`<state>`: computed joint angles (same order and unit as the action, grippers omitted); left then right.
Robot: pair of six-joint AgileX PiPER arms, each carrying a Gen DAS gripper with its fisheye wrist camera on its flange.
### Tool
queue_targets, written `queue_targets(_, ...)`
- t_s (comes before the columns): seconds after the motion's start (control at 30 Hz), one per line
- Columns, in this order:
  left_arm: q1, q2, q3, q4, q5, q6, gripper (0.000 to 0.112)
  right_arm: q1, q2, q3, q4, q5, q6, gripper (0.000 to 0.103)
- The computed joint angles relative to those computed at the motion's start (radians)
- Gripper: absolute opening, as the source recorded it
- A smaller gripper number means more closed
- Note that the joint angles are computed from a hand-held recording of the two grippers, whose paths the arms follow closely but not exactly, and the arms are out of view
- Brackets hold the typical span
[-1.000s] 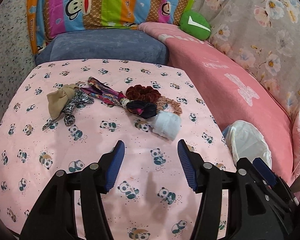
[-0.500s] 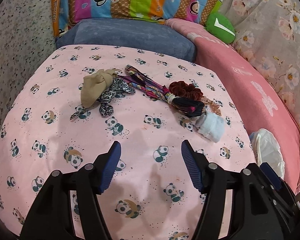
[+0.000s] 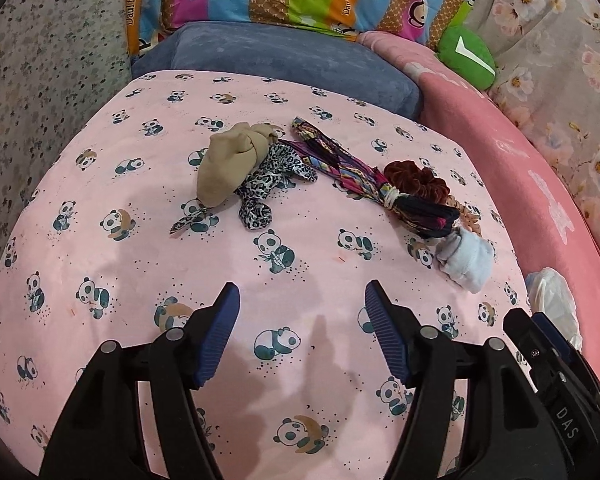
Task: Collect trash
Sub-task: 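Close the left tool on the beige knotted cloth while the right grasps the pale blue sock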
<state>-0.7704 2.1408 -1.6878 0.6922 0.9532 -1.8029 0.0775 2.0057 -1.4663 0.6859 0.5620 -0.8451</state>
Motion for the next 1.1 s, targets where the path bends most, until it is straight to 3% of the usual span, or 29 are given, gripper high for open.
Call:
queue_targets(0.37,0.066,-0.037,0.102,0.009,-0.042,-0.027,0.068,0.057,0.139,-0.190,-0.131,0.024,0.155,0.056)
queue_targets(0.47,0.087,-0.054,0.142,0.023,-0.049,-0.051,0.070,0.064,0.184,-0.253,-0.166,0.033,0.211,0.062)
queue_targets(0.73,0.180,-0.093,0.232,0.056,-0.130,-0.084,0.071,0.073,0.328,-0.464,-0.213,0.112,0.346,0.063)
queue_targets(0.9,0.240,-0.071,0.210,0.050,-0.178,-0.047,0.071,0.089,0.397,-0.561,-0.258,0.133,0.405,0.063)
queue_targets(1.0,0.267,-0.050,0.180,0.051,-0.192,-0.017,0.071,0.091,0.428,-0.604,-0.270,0.146,0.424,0.064)
queue_targets(1.1,0.288,-0.032,0.155,0.039,-0.219,0.019,0.060,0.092,0.440,-0.615,-0.277,0.140,0.430,0.061)
